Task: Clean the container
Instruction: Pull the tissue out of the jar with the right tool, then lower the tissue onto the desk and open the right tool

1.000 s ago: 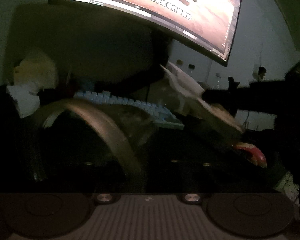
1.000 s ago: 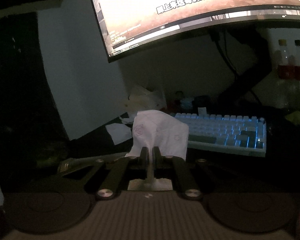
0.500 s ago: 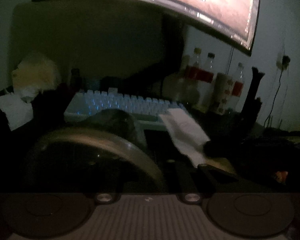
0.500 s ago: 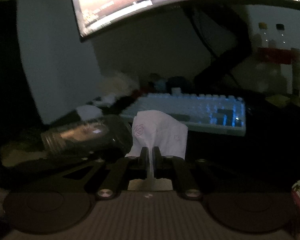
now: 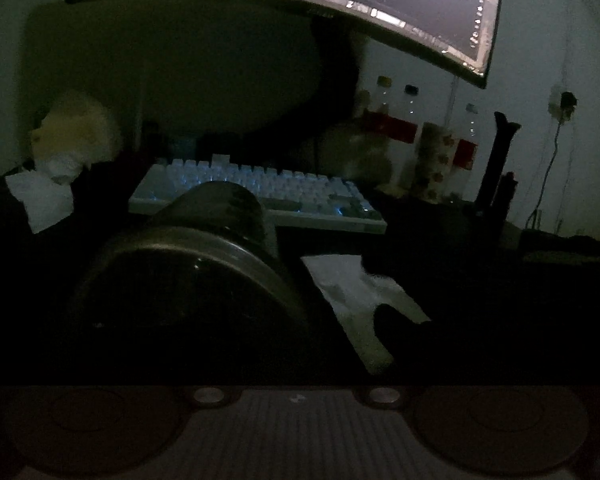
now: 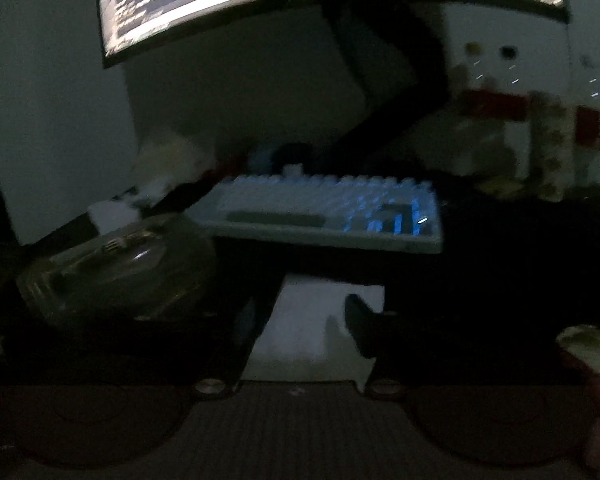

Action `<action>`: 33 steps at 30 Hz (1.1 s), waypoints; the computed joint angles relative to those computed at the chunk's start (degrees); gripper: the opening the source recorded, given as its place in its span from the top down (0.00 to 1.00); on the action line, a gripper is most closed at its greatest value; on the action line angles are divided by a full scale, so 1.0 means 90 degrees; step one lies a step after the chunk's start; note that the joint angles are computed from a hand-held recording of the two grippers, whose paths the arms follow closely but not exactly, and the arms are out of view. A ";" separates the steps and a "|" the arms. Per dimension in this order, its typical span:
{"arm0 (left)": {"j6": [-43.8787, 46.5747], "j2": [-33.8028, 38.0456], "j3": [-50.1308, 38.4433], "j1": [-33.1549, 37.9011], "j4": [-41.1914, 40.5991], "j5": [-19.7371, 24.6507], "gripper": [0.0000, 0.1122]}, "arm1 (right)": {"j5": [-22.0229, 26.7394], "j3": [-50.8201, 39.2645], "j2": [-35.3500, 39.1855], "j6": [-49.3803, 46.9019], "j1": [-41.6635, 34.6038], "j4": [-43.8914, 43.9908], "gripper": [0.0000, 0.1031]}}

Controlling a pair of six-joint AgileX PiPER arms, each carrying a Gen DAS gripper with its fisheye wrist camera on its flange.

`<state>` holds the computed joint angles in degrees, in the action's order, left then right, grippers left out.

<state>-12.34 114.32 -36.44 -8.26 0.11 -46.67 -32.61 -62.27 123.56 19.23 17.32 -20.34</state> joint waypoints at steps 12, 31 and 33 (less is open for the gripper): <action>0.0193 -0.0743 0.0877 -0.0243 -0.0250 -0.0728 0.08 | -0.1901 0.1621 -0.0814 0.0716 -0.0422 0.0408 0.00; 0.2186 -0.1808 0.0570 -0.0217 -0.2337 0.1304 0.08 | 0.0337 0.1767 -0.1931 0.0538 0.0063 0.0608 0.00; 0.2129 -0.1792 0.0546 -0.0144 -0.2276 0.1371 0.08 | 0.0297 0.1799 -0.1950 0.0645 0.0063 0.0528 0.00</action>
<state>6.83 98.19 -31.52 -9.56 -20.38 -34.33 -29.94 -46.08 106.02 25.04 17.88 -15.58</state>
